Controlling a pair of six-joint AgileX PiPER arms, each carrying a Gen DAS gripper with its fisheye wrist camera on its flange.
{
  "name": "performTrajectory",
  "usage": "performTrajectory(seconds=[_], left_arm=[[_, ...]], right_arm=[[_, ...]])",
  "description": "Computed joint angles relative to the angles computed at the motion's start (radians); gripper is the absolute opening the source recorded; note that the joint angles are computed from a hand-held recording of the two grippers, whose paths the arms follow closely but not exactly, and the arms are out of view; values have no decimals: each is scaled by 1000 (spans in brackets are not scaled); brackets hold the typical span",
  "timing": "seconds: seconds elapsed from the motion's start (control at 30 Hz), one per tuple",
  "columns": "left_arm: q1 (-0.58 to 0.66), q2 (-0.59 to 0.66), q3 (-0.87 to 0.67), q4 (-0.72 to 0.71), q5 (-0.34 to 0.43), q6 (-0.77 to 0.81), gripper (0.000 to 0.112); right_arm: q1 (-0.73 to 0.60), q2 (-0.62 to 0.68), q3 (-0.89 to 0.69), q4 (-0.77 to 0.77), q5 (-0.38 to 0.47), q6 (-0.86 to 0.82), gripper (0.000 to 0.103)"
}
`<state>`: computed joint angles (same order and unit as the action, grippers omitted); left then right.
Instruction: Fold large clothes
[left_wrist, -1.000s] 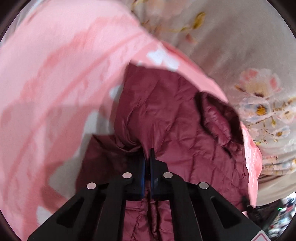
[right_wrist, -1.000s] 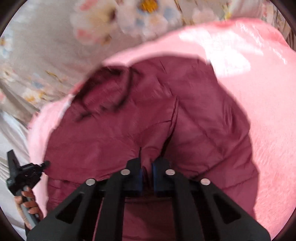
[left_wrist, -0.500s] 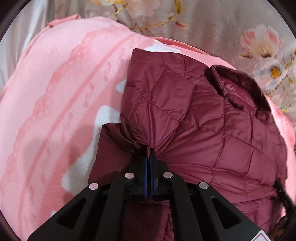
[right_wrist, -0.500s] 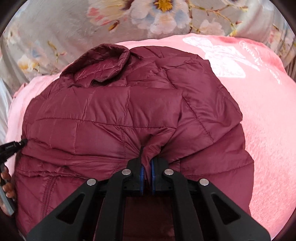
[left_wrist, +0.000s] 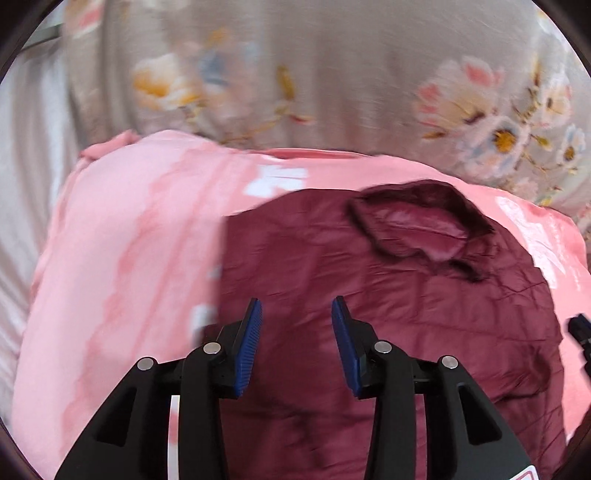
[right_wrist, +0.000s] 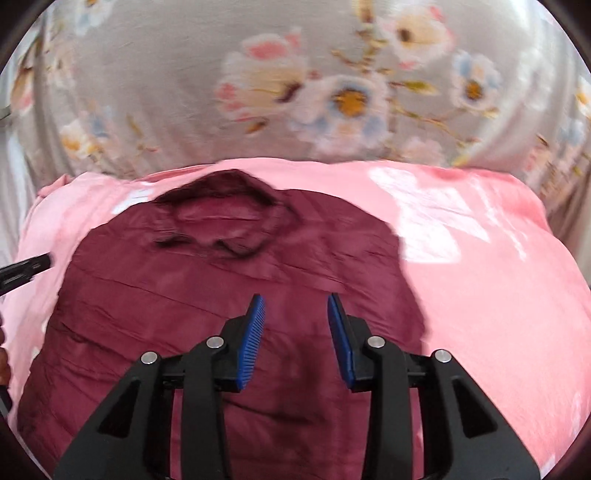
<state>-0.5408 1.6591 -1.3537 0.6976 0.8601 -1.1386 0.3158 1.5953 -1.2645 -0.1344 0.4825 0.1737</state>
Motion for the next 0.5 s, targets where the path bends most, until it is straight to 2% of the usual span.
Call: performTrajectory(seconds=[0.07, 0.17, 0.27, 0.37, 0.5], left_arm=[[-8, 90, -90, -50, 1, 49, 39], [-40, 233, -204, -44, 42, 65, 39], [-45, 313, -236, -59, 35, 63, 39], [-51, 341, -200, -8, -1, -1, 41], [-81, 366, -180, 97, 3, -83, 41]], right_arm=[[48, 62, -39, -60, 12, 54, 33], [83, 136, -58, -139, 9, 123, 33], [83, 193, -60, -123, 6, 123, 33], [83, 211, -20, -133, -35, 146, 33], [76, 217, 3, -105, -74, 135, 34]])
